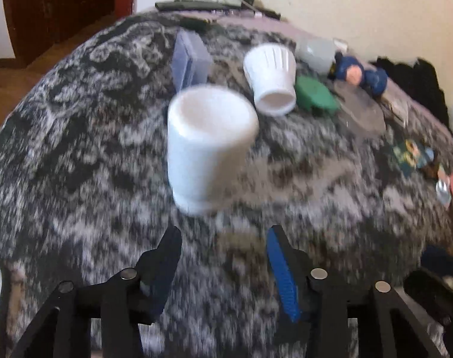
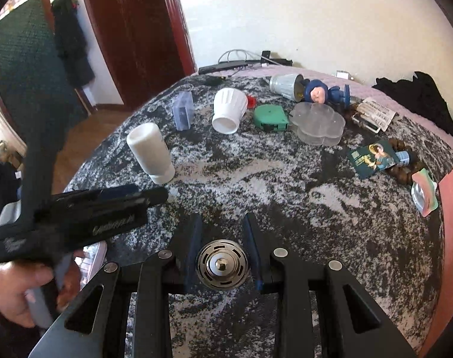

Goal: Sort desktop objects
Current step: 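Grasp the white pill bottle with the left tool while the right tool grasps the white bulb, then carry the pill bottle and white bulb over the pink box with both tools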

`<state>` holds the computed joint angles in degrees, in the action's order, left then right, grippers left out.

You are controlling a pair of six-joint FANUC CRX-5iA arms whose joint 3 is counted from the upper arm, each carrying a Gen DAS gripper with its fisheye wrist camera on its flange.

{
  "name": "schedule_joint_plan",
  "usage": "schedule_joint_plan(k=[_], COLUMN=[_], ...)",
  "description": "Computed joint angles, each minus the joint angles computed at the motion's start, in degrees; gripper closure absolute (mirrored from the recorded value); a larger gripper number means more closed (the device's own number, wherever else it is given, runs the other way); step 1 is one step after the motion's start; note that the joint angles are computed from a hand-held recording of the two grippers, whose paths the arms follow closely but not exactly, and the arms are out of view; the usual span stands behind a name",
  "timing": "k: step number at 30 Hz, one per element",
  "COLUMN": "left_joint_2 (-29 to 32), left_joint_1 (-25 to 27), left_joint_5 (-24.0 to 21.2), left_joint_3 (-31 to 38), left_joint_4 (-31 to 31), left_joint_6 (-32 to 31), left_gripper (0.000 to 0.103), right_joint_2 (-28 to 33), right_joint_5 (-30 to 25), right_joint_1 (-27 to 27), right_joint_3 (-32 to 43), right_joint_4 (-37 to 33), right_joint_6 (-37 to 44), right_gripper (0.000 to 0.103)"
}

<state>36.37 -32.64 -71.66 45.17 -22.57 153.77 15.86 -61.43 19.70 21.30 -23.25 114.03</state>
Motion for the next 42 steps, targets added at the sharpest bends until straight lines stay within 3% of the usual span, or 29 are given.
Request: schedule_joint_plan(k=[6,7,10,13,17,35,39,42], left_joint_2=[0.16,-0.1,-0.84,-1.49,-0.93,1.27,4.23,8.77], left_joint_1=[0.56,0.63,0.84,1.18,0.53,-7.29,-9.69,-11.32], left_joint_5=[1.8,2.32,3.86,6.03,5.64,-6.0,-8.02,-10.68], left_joint_3=[0.68,0.25,-1.0,-2.08,-0.5,11.3,17.71,26.69], left_joint_4=[-5.16,-5.64,-7.02,-6.35,-6.35,-10.68,-11.2,-11.76], left_joint_6=[2.91,3.34,4.55,3.55,1.83,3.56,2.84,-0.57], left_gripper=[0.049,0.054,0.056,0.056,0.056,0.057,0.057,0.057], right_joint_2=[2.58,3.07,4.23,5.32,5.52,0.63,-0.7,-1.46], right_joint_5=[-2.08,-2.45,-2.89,-4.03,-4.37,-9.3,-10.45,-11.36], right_joint_1=[-0.74,-0.79,-0.8,-1.21,-1.52,-8.06,-10.96,-13.49], right_joint_3=[3.21,3.72,4.73,6.07,6.58,6.44,6.8,7.58], right_joint_4=[-0.44,-0.47,-0.39,-1.1,-1.57,-8.37,-9.91,-11.73], right_joint_6=[-0.94,-1.13,-1.49,-2.19,-2.32,3.07,5.08,5.71], right_gripper=[0.072,0.072,0.072,0.072,0.072,0.072,0.072,0.072])
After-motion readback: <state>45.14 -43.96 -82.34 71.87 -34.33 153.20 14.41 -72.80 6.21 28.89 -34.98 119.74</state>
